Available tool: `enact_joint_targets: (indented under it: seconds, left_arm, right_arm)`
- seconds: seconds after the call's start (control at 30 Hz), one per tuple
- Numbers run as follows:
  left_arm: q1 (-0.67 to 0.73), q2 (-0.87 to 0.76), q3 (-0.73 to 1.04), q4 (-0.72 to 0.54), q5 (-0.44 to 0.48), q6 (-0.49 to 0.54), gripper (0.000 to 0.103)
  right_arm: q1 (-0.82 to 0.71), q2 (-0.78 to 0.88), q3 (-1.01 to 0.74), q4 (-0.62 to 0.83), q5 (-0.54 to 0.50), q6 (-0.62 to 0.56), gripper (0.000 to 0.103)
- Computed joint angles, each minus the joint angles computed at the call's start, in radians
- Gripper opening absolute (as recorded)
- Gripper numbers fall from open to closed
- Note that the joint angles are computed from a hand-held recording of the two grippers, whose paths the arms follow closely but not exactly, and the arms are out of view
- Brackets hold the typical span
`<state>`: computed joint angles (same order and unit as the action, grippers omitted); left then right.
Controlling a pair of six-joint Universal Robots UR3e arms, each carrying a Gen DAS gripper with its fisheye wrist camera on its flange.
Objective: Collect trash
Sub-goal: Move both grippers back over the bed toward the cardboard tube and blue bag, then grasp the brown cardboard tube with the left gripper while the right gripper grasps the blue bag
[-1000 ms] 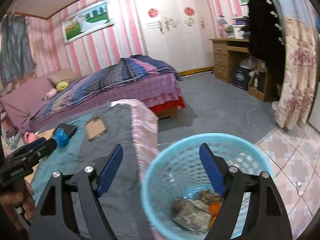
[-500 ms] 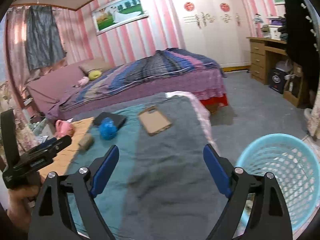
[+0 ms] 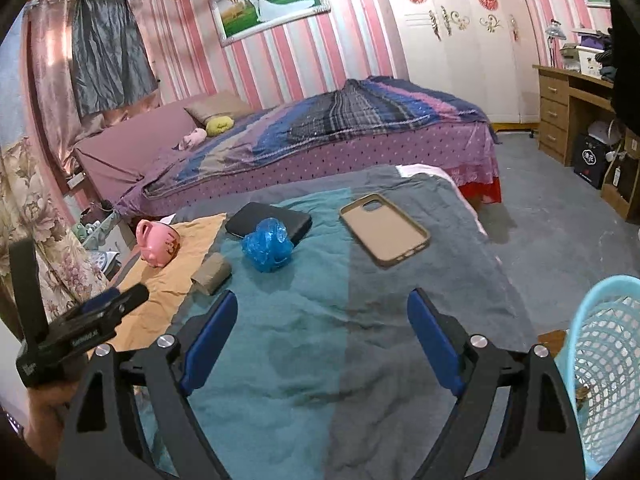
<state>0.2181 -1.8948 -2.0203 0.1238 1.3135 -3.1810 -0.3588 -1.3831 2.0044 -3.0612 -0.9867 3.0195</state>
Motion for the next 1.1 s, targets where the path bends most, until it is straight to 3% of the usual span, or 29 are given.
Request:
enact_joint_targets:
  seconds: [0.2,0.4,0.57,0.63,0.67,0.7,0.8,1.1]
  left_arm:
    - [0.021,-0.128,0.127,-0.041,-0.034,-0.014,0.091]
    - [-0.051,-0.269,0.35,-0.14,0.022,-0.001,0.091]
    - [-0.11,-0.445,0.633,-0.313,0.104,0.04,0.091]
    - [-0.111,-0.495,0.721,-0.409,0.099,0.043,0.083]
    - [-0.105,-0.508,0.753,-0.451,0.084,0.039,0.067]
    - [-0.098,-0.511,0.758,-0.448,0.076,0.025,0.058]
    - [-0.077,-0.506,0.752,-0.426,0.047,-0.002,0.045]
    - [-0.034,-0.403,0.623,-0.315,0.055,-0.017,0.043]
  right_arm:
    - [0.092,0.121,-0.252,0.119,-0.064,0.007,0.085]
    - [0.149,0.304,-0.534,0.258,-0.071,-0.009,0.085]
    - [0.179,0.445,-0.713,0.366,-0.072,-0.004,0.085]
    - [0.205,0.506,-0.799,0.395,-0.105,-0.023,0.085]
    - [0.217,0.535,-0.837,0.408,-0.125,-0.03,0.085]
    - [0.224,0.549,-0.85,0.409,-0.134,-0.032,0.085]
    - [0.252,0.618,-0.948,0.464,-0.157,-0.041,0.085]
    - [0.326,0.85,-1.299,0.587,-0.17,0.0,0.085]
